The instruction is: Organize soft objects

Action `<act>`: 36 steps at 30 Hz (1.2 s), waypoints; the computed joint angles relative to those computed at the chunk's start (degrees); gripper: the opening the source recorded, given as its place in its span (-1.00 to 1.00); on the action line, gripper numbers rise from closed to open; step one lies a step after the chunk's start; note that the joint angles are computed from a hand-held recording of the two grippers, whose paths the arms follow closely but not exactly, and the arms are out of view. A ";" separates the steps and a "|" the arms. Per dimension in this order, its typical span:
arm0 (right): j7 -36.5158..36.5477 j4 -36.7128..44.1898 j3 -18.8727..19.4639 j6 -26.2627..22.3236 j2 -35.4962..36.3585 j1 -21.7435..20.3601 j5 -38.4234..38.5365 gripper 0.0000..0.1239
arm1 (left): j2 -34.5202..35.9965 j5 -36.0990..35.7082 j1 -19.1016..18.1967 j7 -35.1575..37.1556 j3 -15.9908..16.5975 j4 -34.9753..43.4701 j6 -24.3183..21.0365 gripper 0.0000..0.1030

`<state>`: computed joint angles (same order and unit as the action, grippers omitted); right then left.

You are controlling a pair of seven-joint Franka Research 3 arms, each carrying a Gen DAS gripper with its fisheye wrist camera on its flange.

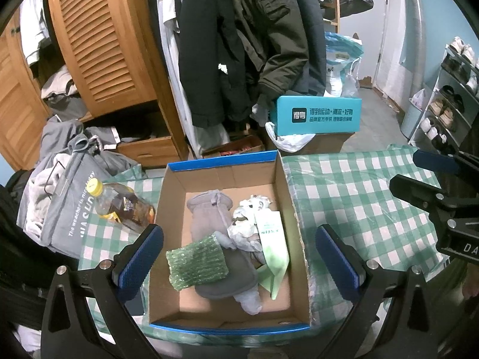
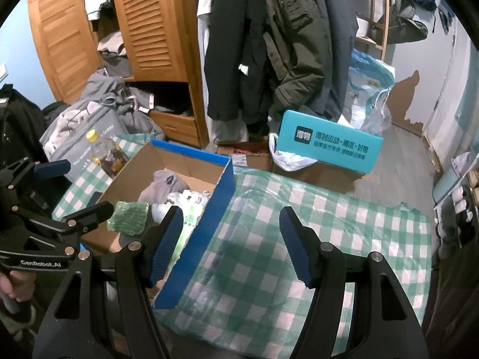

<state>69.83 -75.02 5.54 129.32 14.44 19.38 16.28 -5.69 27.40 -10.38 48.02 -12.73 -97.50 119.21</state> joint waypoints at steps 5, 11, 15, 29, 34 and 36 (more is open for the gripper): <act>-0.14 -0.05 -0.04 0.17 0.03 -0.03 0.04 0.07 | -0.05 -0.16 0.00 0.20 0.09 -0.04 0.16 0.98; -0.12 0.03 0.00 0.03 0.03 0.00 0.08 0.07 | 0.11 -0.10 0.00 0.05 0.05 0.17 -0.02 0.98; -0.31 -0.23 -0.04 0.35 -0.09 -0.04 0.10 0.07 | 0.36 0.92 -0.13 -0.79 -0.20 0.32 -0.25 0.98; -0.17 -0.06 -0.08 0.41 -0.01 -0.01 -0.17 0.07 | -0.46 0.82 -0.39 -1.61 -0.31 -0.69 0.43 0.98; -0.16 -0.08 -0.06 0.37 -0.06 0.00 -0.16 0.07 | -0.42 0.39 -0.47 -1.32 -0.36 -0.37 0.11 0.98; -0.20 -0.04 -0.06 0.31 -0.03 -0.01 -0.15 0.07 | -0.50 0.69 -0.54 -1.71 -0.48 -0.46 0.03 0.98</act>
